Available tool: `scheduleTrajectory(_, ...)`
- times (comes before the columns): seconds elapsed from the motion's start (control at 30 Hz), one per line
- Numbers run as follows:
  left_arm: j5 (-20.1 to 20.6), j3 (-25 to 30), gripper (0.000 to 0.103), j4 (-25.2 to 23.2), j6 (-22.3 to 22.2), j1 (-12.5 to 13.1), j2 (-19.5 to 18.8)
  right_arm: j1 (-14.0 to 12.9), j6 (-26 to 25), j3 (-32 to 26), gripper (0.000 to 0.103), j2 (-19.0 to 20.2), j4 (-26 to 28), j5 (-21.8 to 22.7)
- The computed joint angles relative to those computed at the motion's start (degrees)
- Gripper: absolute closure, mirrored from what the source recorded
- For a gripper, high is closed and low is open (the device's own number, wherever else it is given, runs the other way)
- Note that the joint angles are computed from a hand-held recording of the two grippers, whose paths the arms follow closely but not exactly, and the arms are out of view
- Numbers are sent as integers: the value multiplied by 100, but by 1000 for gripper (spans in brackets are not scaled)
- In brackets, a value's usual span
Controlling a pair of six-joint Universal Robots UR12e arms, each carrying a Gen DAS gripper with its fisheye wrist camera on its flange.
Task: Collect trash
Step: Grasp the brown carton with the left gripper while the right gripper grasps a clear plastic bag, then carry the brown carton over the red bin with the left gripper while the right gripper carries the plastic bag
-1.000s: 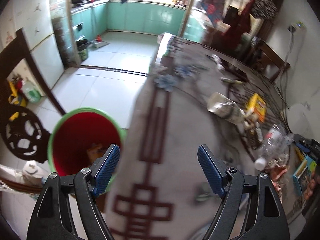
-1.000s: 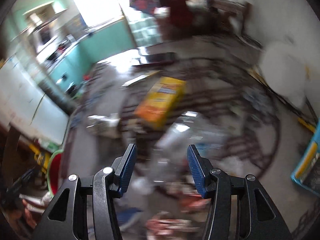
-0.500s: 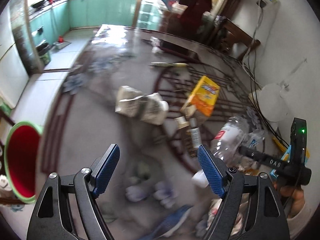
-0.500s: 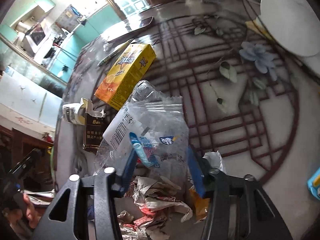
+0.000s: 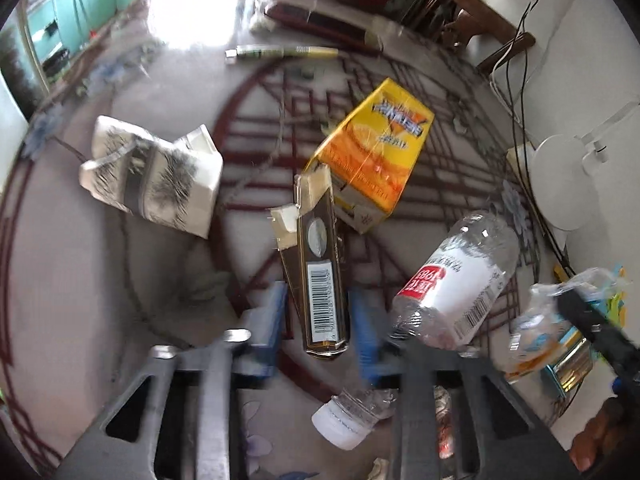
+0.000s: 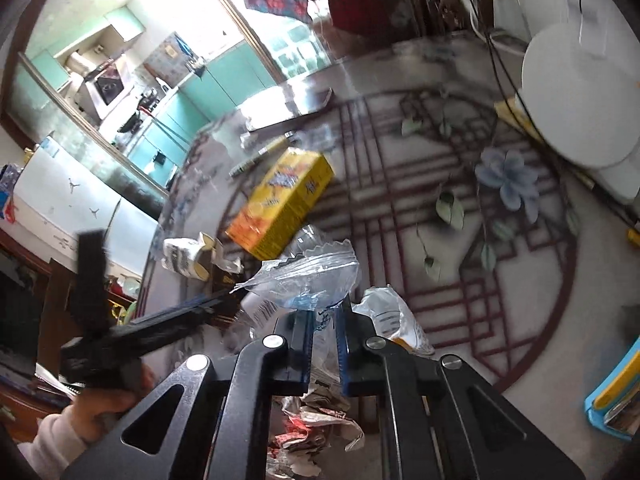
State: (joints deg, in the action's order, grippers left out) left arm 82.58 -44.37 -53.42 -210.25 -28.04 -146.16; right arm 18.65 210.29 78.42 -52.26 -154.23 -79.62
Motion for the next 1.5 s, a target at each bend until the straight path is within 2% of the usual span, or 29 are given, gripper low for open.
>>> scheduleTrajectory(0.17,67,-246,86,274,122,-1,151,6,87,91,95,-86,-163,-6)
scheduleTrajectory(0.53,418,-1326,87,1257,279,48,839,156,163,15,95,-114,-332,-126)
scheduleTrajectory(1.1,658,-2644,87,1904,50,282,1611,537,32,-405,95,31,-199,-220)
scheduleTrajectory(1.5,743,-3260,87,2147,16,521,1962,783,-15,-871,95,257,-44,-299)
